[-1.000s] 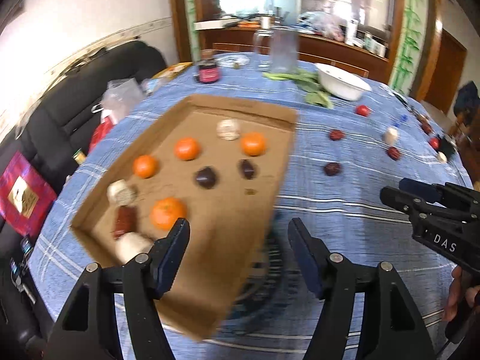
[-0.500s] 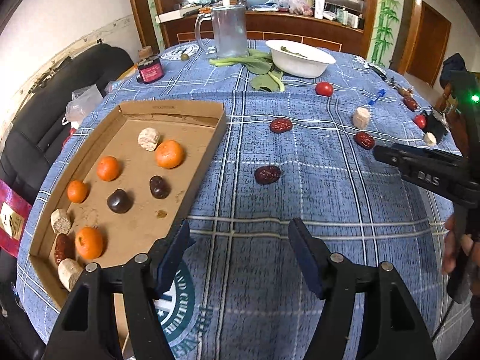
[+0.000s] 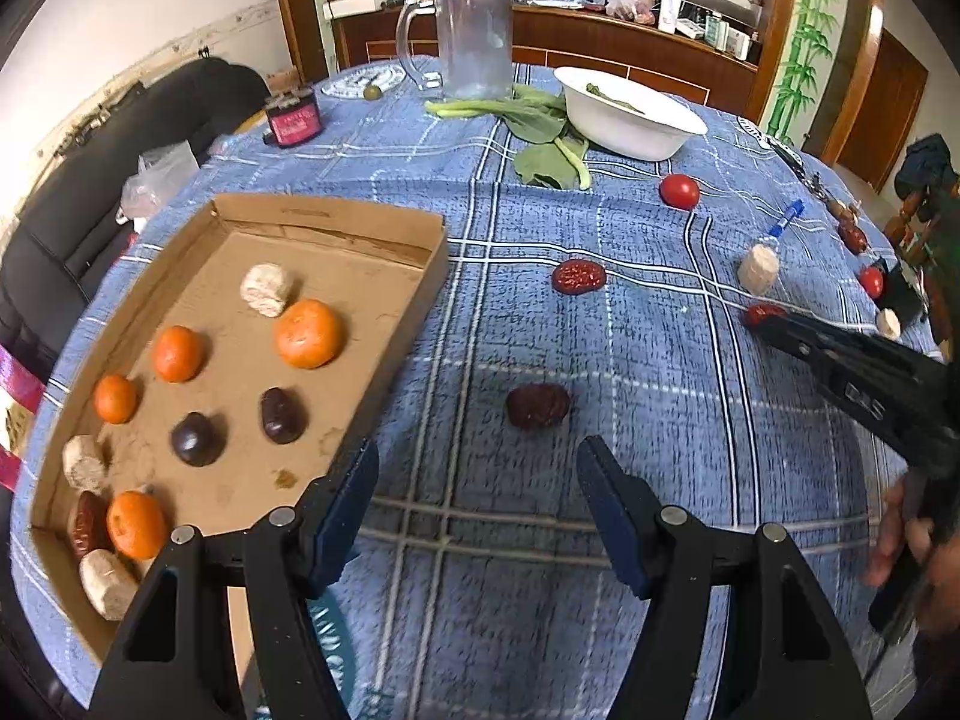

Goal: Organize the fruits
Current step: 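Grasp a red jujube with the left gripper while the right gripper grasps another jujube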

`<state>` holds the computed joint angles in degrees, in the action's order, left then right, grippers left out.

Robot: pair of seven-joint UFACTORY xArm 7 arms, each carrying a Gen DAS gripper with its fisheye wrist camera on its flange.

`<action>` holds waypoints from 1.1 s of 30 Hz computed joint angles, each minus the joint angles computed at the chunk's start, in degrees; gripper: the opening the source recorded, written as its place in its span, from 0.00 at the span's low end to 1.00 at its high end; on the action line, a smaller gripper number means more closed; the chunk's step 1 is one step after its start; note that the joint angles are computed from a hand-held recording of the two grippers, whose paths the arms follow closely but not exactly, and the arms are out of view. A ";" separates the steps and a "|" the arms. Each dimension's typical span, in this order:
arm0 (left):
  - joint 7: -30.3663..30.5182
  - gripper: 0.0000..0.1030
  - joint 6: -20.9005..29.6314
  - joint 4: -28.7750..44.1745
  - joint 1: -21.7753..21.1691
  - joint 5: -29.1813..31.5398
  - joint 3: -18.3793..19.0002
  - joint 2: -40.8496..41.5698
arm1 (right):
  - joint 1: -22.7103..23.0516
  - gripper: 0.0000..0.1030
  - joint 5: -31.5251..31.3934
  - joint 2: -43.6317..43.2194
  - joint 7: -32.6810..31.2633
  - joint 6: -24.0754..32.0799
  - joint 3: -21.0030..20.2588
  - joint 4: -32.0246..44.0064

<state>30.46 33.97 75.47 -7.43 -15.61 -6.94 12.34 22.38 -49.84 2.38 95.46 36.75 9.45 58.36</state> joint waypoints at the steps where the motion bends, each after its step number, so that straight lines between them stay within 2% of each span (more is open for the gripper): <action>1: -0.45 0.66 0.40 0.79 -0.16 0.06 -0.05 0.75 | 0.13 0.22 -0.68 -0.88 1.15 0.08 0.06 -0.78; 7: -2.22 0.66 1.72 4.66 -0.72 0.59 -0.74 5.27 | -0.69 0.22 -1.46 -4.06 3.10 -0.90 1.45 -3.69; 11: -3.49 0.65 -2.21 3.55 -1.95 3.51 -0.55 5.80 | -1.53 0.22 -0.89 -4.70 2.58 -3.06 1.89 -4.74; 15: -3.14 0.65 -2.70 3.09 -1.65 3.94 -1.01 5.65 | -1.95 0.22 0.57 -3.42 -0.15 -3.07 1.89 -3.60; 19: -0.39 0.65 -1.92 1.95 -0.05 0.50 -2.06 4.24 | -2.15 0.32 3.56 -1.51 -3.24 -6.63 0.93 -2.86; 22: 2.05 0.65 -3.81 0.30 0.15 -0.90 -2.24 2.90 | -0.96 0.32 3.51 0.17 -4.77 -2.53 0.75 -0.65; 25: 4.28 0.65 -2.36 -0.41 1.02 -4.74 -2.83 1.31 | -0.91 0.32 2.94 0.43 -4.44 -4.33 -0.12 -0.88; 26: 6.21 0.65 -2.28 -1.12 1.60 -7.33 -3.34 0.31 | -0.70 0.26 2.82 0.58 -4.93 -3.67 -0.15 -0.61; 28: 7.86 0.65 -2.36 -1.49 1.27 -9.14 -3.23 -0.35 | -0.11 0.26 2.37 0.57 -5.84 -1.92 -0.03 -0.26; 30: 6.63 0.65 -2.90 -1.17 0.01 -7.33 -2.28 0.21 | 0.31 0.26 2.16 0.02 -5.18 -0.89 0.08 -0.60; 33: 2.95 0.65 -2.56 0.86 -1.17 -4.03 -1.09 2.74 | 0.06 0.26 1.84 -1.65 -2.63 -2.18 0.20 -2.54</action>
<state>33.41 31.40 76.33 -8.60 -19.64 -8.03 15.08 22.44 -48.00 0.73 92.82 34.57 9.64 55.82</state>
